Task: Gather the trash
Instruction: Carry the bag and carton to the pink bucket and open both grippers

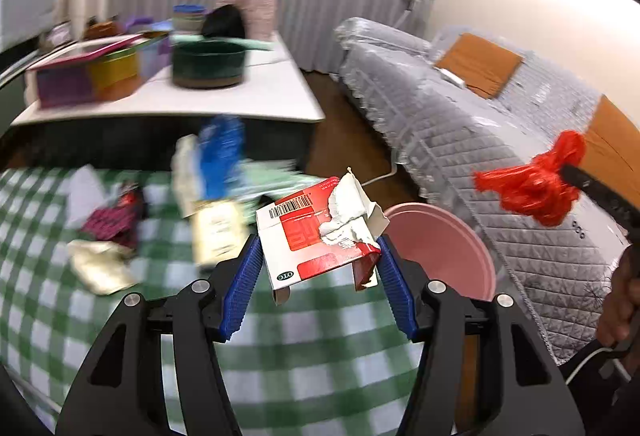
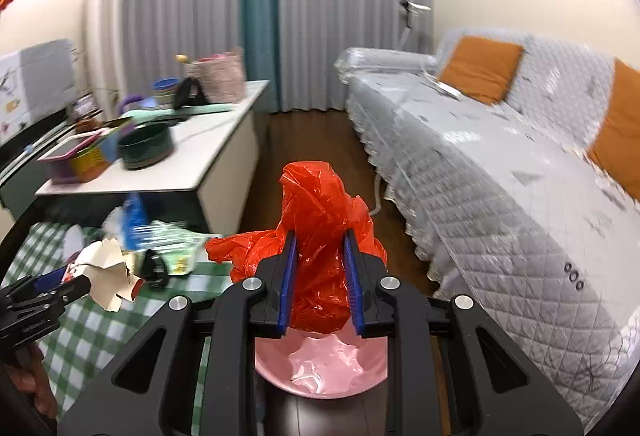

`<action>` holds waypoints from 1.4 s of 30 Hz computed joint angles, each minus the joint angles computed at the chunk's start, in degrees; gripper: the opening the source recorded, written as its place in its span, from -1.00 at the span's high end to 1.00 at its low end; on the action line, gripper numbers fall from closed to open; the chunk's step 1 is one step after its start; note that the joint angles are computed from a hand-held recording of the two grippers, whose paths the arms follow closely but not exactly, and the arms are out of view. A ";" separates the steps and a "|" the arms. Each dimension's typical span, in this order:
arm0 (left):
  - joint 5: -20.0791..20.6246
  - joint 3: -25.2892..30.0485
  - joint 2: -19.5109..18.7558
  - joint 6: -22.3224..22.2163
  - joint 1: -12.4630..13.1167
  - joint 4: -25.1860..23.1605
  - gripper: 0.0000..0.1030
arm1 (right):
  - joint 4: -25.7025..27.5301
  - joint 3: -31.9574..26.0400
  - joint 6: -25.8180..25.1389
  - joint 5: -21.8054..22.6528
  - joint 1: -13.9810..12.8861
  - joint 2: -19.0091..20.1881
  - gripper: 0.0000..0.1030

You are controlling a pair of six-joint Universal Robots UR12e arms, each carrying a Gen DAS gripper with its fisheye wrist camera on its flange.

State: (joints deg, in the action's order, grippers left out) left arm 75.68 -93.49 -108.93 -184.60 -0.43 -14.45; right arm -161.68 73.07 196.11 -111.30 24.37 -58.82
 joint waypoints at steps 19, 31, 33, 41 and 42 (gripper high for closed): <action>-4.32 13.60 -11.38 6.82 -6.96 -9.53 -0.11 | 7.90 -3.30 6.70 1.13 -3.43 3.94 0.55; -4.72 16.49 -13.42 8.20 -7.56 -12.40 -0.15 | 8.51 -3.91 7.44 1.52 -3.77 4.66 0.47; -4.39 16.73 -13.49 8.64 -7.66 -12.68 -0.21 | 8.63 -4.11 7.54 1.14 -3.67 4.77 0.42; -4.86 16.94 -13.44 8.28 -7.48 -12.84 -0.24 | 8.17 -4.03 8.35 2.11 -3.73 4.72 0.13; -4.99 16.80 -13.30 8.18 -7.43 -12.75 -0.24 | 8.15 -4.02 8.46 2.13 -3.75 4.70 0.13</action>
